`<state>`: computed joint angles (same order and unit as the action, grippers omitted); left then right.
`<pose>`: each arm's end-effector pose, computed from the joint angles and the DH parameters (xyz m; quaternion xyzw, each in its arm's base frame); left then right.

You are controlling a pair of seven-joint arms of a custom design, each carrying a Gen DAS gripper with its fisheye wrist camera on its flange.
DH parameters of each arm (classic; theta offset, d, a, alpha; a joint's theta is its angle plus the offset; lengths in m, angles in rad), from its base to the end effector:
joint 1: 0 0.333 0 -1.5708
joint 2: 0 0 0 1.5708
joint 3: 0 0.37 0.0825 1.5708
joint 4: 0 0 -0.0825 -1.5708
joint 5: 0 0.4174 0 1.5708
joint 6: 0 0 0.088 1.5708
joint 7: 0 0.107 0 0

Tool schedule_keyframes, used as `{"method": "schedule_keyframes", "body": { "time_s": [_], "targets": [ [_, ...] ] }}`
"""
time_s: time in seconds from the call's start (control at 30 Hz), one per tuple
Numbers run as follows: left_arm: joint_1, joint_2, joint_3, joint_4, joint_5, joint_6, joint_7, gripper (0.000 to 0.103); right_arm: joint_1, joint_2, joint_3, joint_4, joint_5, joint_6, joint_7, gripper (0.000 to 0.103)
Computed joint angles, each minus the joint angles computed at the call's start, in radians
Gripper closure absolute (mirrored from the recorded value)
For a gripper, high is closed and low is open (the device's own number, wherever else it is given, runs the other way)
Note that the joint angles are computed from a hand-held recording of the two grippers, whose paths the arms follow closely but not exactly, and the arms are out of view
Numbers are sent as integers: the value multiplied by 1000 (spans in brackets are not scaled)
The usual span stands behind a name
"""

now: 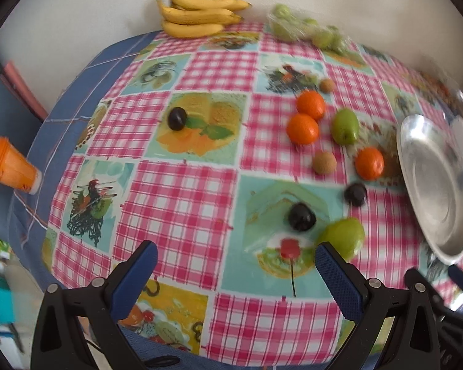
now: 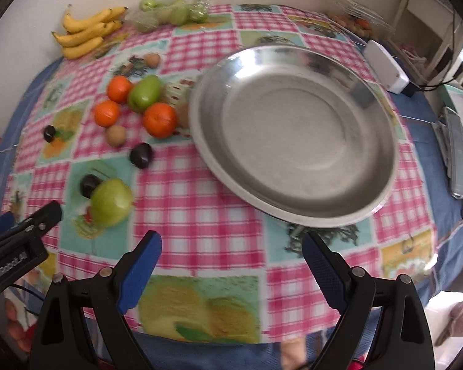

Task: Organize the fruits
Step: 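Grasp the green pear with the right tool while the left tool approaches the dark cherry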

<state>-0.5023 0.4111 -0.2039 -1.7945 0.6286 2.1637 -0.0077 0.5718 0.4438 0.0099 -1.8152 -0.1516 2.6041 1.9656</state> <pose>0.5532 -0.4235 0.3569 -0.8457 0.4885 -0.0648 0.2049 0.6062 0.4014 0.3593 -0.7926 0.5833 -0.0954 0.1499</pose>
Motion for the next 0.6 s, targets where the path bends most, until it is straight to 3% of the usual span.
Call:
{"method": "schedule_keyframes", "body": {
  "time_s": [0.07,0.1,0.13,0.17,0.23,0.27,0.3,0.37,0.43,0.6],
  "targets": [
    [-13,-24,30,-42,20,51,-58,0,-10,8,23,10,28,23,-29,10],
    [9,-42,22,-90,101,144,-163,0,-12,15,32,18,41,28,-44,10],
    [-3,-55,46,-117,140,183,-211,0,-13,22,41,27,57,29,-57,10],
    [0,-63,47,-128,149,186,-227,0,-16,30,51,40,78,28,-71,10],
    [-38,-75,65,-130,239,59,-246,0,-26,48,74,61,128,32,-106,10],
    [-24,-77,46,-127,229,37,-251,0,-28,55,82,71,151,33,-120,10],
    [-3,-89,35,-148,223,66,-255,0,-25,64,84,82,167,30,-126,10],
    [57,-107,12,-195,147,196,-233,0,-8,85,78,117,180,9,-127,10],
    [85,-113,-1,-214,101,241,-210,0,3,100,75,137,188,-2,-132,10],
    [111,-108,6,-234,37,363,-178,0,41,121,49,164,171,-13,-108,10]
  ]
}}
